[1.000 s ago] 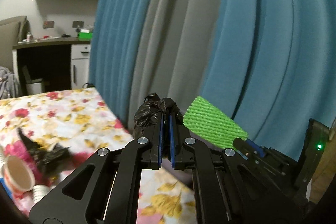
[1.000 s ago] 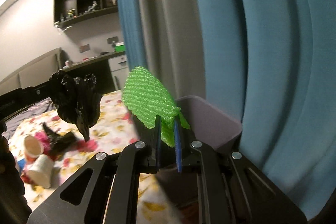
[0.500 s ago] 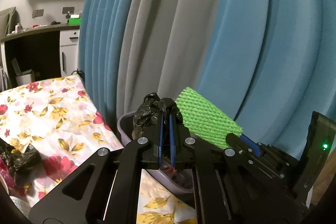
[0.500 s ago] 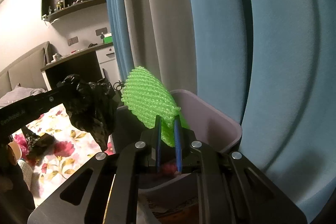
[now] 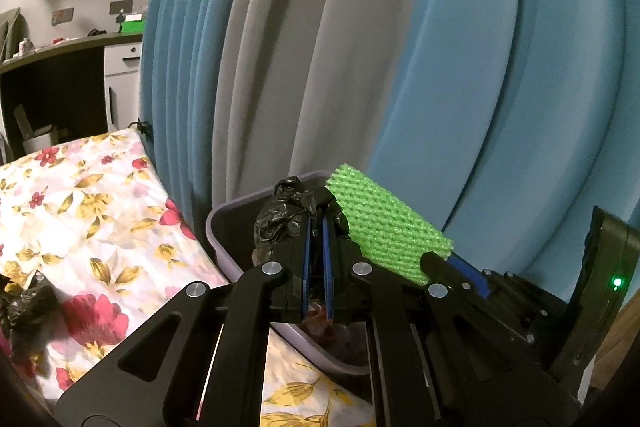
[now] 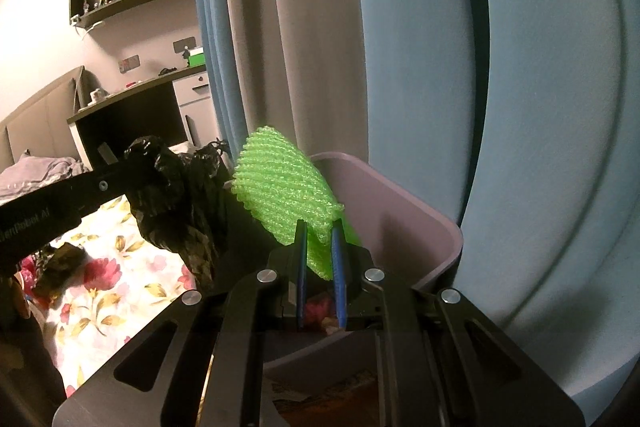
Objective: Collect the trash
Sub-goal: 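Carry both items over the grey bin and open both tools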
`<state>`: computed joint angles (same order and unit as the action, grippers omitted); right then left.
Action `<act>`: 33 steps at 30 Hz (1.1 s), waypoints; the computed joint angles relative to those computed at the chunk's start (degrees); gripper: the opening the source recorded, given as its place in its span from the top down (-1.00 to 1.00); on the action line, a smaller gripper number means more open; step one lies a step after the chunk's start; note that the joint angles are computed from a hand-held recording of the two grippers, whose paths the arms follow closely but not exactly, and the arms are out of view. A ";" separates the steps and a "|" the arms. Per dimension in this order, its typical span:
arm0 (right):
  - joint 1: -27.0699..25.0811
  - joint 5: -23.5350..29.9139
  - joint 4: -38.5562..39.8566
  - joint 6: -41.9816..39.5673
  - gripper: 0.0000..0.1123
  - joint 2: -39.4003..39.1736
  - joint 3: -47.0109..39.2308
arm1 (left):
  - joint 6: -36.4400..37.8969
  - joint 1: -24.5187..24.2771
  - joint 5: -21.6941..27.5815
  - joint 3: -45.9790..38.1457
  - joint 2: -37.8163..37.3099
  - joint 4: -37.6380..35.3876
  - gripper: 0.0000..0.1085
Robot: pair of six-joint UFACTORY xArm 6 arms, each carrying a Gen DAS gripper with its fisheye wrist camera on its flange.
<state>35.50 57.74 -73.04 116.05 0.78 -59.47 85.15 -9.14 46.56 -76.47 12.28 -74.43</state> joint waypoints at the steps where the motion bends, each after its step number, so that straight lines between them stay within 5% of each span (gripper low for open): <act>1: -0.09 -0.10 0.11 0.00 0.78 -0.04 0.07 | -0.10 -0.11 -0.13 -0.12 0.22 0.20 0.91; 24: -0.79 -0.48 1.46 -0.43 0.77 -0.02 0.27 | -1.58 -1.42 -0.73 -1.84 2.84 1.90 0.91; 27: -0.94 -0.74 1.30 -0.43 0.66 -0.16 0.45 | -2.03 -1.51 -0.58 -2.08 3.24 2.34 0.90; 29: -0.95 -0.66 1.25 -0.10 0.40 -0.22 0.56 | -1.68 -1.63 -0.50 -2.14 3.33 2.58 0.78; 31: -0.70 -0.12 1.02 0.60 0.19 -0.48 0.87 | -1.16 -1.83 -2.19 -1.77 3.15 2.19 -0.08; 33: -0.38 0.67 1.12 0.68 0.16 -0.61 1.03 | 0.83 -1.53 -3.25 -0.73 2.48 -1.20 -0.41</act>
